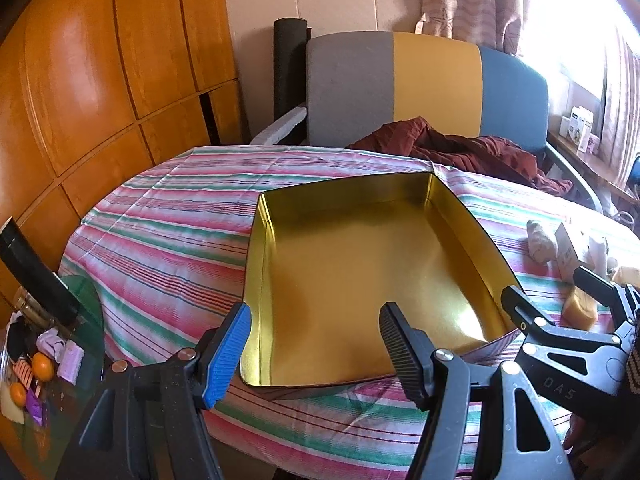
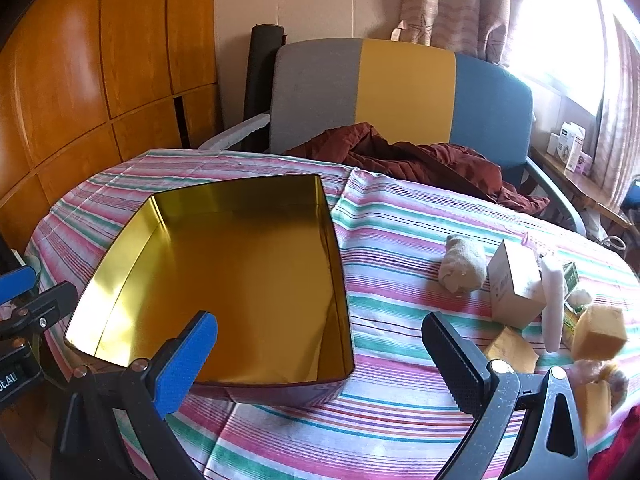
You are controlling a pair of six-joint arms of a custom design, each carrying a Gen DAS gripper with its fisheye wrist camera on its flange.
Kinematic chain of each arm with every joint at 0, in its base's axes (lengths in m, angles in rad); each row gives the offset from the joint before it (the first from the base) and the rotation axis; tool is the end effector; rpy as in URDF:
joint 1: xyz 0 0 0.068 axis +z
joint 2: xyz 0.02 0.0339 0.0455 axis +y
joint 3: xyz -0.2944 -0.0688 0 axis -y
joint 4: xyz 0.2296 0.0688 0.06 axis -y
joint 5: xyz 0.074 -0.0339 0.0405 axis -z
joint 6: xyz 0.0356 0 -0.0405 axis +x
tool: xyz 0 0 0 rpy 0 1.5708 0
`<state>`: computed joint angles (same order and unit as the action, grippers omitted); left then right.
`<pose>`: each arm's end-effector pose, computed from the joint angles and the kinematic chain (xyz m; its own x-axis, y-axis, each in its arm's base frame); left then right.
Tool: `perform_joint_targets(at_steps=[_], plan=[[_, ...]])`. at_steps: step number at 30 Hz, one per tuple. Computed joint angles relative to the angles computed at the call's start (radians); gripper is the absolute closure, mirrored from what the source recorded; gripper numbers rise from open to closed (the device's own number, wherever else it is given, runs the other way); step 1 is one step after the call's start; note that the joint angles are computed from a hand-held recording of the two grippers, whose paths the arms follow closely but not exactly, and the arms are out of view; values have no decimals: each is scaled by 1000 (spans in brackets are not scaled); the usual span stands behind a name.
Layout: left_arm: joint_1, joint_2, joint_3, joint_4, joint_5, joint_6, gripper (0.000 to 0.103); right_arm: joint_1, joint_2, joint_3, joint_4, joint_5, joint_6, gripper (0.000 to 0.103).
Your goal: Organize objects
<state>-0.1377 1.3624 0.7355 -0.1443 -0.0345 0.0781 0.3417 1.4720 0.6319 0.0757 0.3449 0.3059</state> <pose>0.2565 -0.0343 0.2391 -0.6795 0.1729 -0.7130 0.1662 0.9828 0.0799 0.2551 0.0780 0.2011 -0.6475 0.0705 -0.7588 0.1149 0.9934 -0.0058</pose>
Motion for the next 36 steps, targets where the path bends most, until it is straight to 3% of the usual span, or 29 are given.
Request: perform_joint_targets(at_steps=[16,20,28,36], plan=[[-114,52,34,7,5,66,35,-154,-82,-53,-31,-27,-9,0],[-144,64,45,-6,79,85,35,-233,-122,-71,-49,-38,-22,0],[-230,136,138,-101,220,67,35,-459,-218,-117,-105,-107,-78,0],[-376,178,171,-73,229,101,35,-804,-283,-143,-177,-268,-191,0]])
